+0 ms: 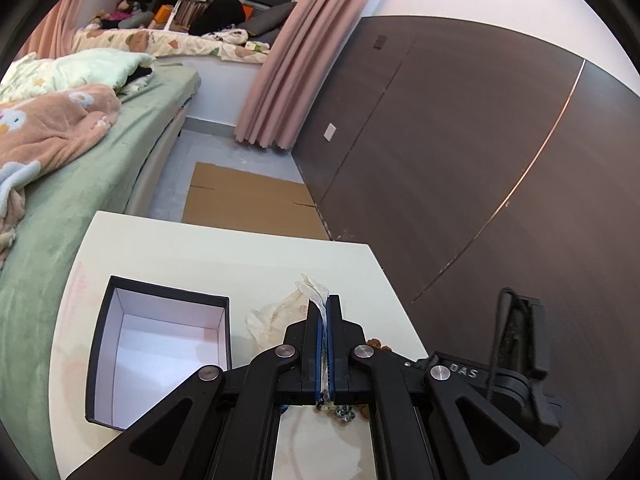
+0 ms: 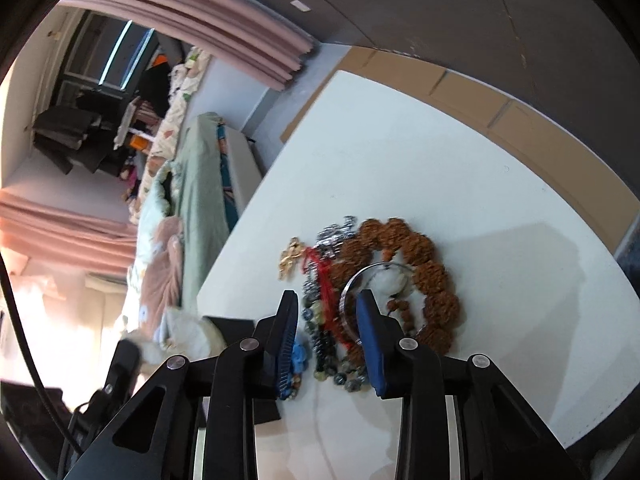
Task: Organize jewelry
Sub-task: 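Lift the white flower with the left tool while the right tool grasps the silver hoop, then carry the silver hoop into the black box and open the right tool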
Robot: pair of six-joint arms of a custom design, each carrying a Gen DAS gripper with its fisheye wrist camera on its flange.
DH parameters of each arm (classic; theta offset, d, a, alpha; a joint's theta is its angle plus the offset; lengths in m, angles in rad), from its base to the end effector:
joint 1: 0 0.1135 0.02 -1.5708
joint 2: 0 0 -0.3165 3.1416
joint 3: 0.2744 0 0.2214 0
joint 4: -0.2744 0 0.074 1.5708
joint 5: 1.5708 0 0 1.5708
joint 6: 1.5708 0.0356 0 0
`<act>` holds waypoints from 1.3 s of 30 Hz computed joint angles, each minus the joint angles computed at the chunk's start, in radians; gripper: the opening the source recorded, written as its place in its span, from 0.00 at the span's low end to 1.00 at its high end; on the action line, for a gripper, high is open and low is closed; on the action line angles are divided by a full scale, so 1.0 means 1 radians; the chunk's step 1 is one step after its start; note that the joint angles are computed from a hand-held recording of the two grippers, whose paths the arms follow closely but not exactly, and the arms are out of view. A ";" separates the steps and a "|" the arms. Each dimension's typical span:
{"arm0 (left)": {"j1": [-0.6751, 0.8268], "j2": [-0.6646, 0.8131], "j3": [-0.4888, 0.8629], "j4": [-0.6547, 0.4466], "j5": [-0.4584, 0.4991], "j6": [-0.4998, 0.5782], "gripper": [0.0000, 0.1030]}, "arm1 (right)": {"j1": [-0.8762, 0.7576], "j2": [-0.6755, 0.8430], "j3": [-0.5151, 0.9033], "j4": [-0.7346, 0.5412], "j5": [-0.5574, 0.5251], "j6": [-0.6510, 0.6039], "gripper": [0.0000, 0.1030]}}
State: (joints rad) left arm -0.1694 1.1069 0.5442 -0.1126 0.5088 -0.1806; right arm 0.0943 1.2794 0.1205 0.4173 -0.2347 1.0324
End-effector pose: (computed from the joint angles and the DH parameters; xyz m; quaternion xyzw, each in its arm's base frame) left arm 0.1673 -0.0462 0.2679 0.1041 0.8730 -0.2963 0.3731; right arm 0.1480 0.0223 0.1720 0.3688 0.8321 0.3042 0.2810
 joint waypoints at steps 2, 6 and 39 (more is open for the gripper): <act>0.003 -0.005 0.000 -0.001 0.003 0.000 0.01 | -0.036 0.034 -0.001 0.023 -0.023 -0.008 0.32; 0.008 -0.024 0.003 -0.004 0.001 0.002 0.01 | -0.060 0.100 -0.006 0.088 -0.049 -0.007 0.24; 0.440 -0.036 0.155 -0.250 0.270 0.266 0.01 | 0.304 -0.005 0.020 0.321 0.077 0.108 0.05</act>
State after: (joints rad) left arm 0.2703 1.0713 0.6996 -0.3623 0.7789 0.0853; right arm 0.3986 1.2742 0.1402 0.7383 -0.1581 1.1408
